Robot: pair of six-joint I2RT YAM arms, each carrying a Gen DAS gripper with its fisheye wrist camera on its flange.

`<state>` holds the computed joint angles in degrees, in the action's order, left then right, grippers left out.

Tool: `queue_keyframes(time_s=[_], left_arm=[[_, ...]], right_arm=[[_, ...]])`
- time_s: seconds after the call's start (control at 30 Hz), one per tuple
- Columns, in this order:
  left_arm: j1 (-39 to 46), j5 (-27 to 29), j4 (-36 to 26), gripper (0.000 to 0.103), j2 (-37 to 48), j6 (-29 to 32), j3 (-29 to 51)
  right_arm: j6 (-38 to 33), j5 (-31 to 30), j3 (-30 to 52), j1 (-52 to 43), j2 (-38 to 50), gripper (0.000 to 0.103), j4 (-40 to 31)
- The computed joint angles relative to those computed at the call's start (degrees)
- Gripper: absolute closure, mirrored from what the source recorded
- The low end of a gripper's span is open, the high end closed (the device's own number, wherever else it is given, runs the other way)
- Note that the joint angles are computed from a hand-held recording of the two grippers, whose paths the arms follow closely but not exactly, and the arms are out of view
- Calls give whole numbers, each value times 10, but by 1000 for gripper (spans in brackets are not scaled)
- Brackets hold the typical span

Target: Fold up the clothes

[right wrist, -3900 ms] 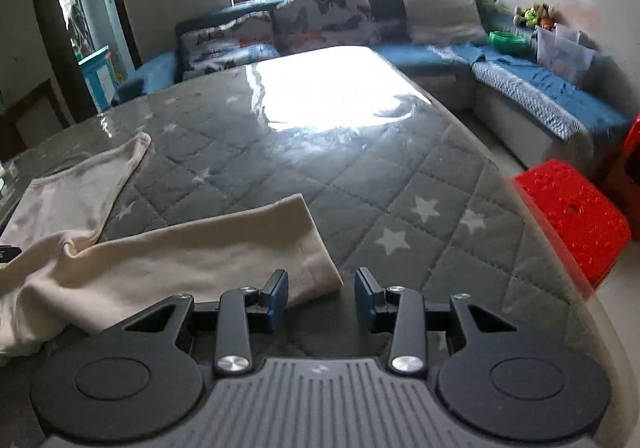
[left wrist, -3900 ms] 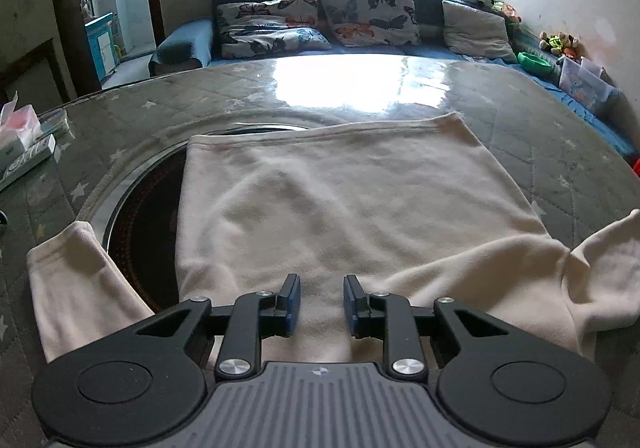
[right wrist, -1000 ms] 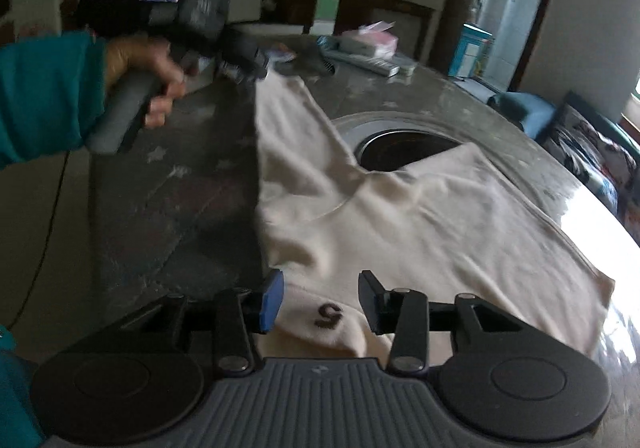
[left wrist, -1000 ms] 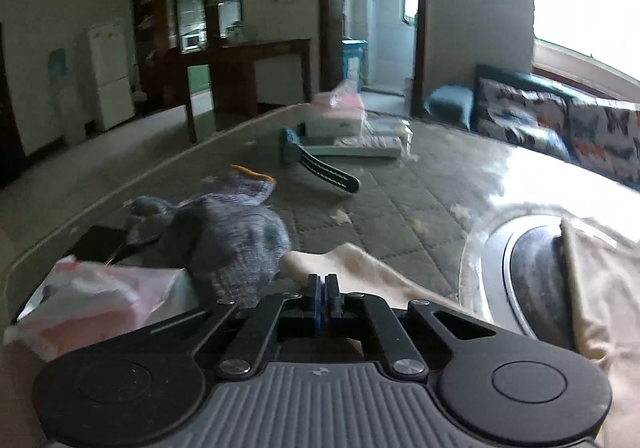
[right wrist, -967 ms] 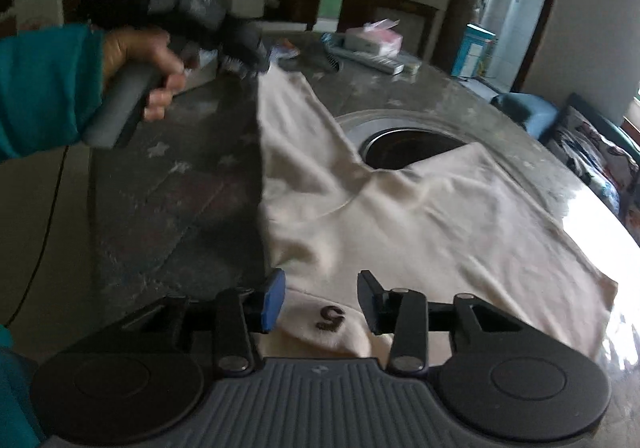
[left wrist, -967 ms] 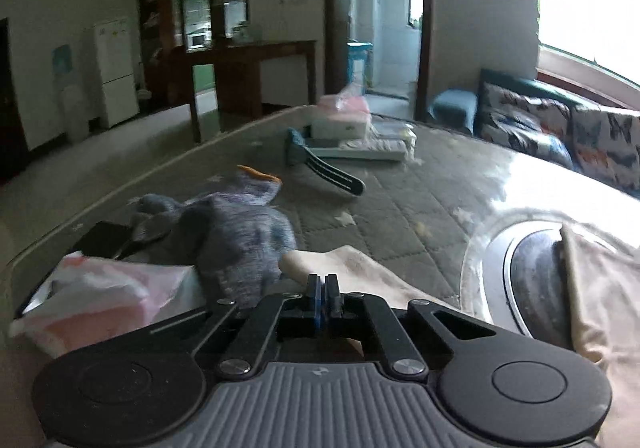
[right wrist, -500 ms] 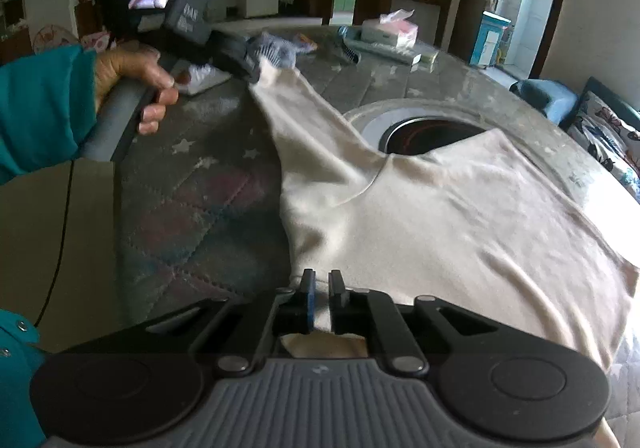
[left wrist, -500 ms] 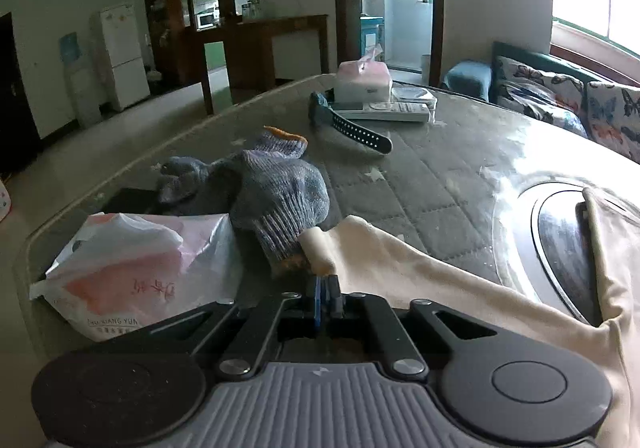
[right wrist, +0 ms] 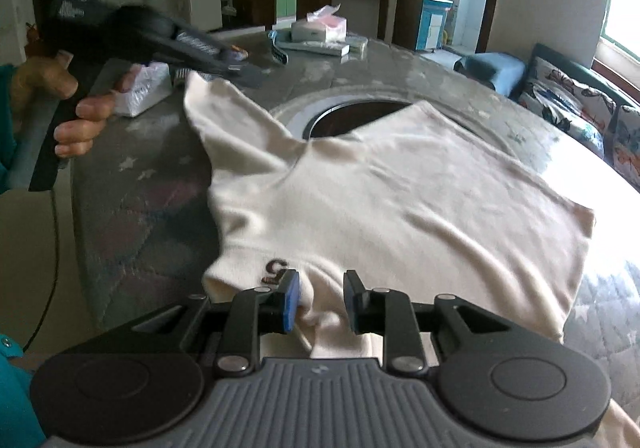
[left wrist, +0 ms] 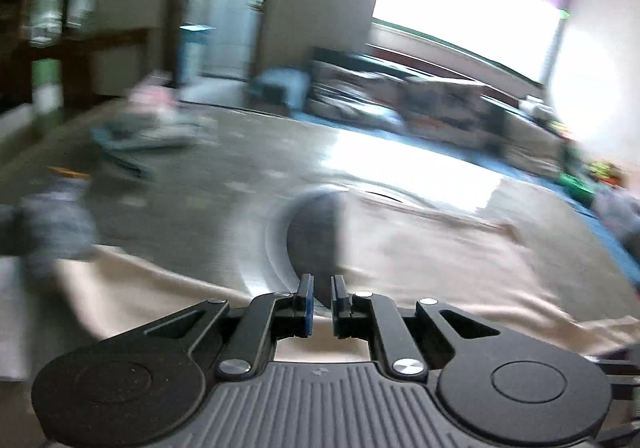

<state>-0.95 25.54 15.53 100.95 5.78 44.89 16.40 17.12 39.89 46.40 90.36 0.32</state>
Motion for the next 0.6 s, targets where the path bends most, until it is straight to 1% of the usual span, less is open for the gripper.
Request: queue_keyframes(time_s=[0.07,0.1,0.17,0.23,0.37,0.43,0.5,0.6], left_arm=[[-20,24,-7,94,21,6,15],[-30,27,-6,94,33,3,21],[-39,51,-27,94,69,2,57],[-44,65,-48,94,102,-5,89],[-52,43,-39,94,143,-18,119],[-44,39,-41,94,152,-22,125],[-39,23,-43,94,159,-23,131],[-30,25,-54,94,170,-32,146]], right_arm=[[3,3,-1,4,4,79,0],[4,3,-1,6,5,79,-1],[5,4,-2,7,7,79,0],[5,5,-1,8,8,79,1],[6,4,-4,7,10,78,6],[6,3,-6,7,10,78,8],[5,2,-7,7,11,78,10],[3,-2,-9,5,11,78,14]])
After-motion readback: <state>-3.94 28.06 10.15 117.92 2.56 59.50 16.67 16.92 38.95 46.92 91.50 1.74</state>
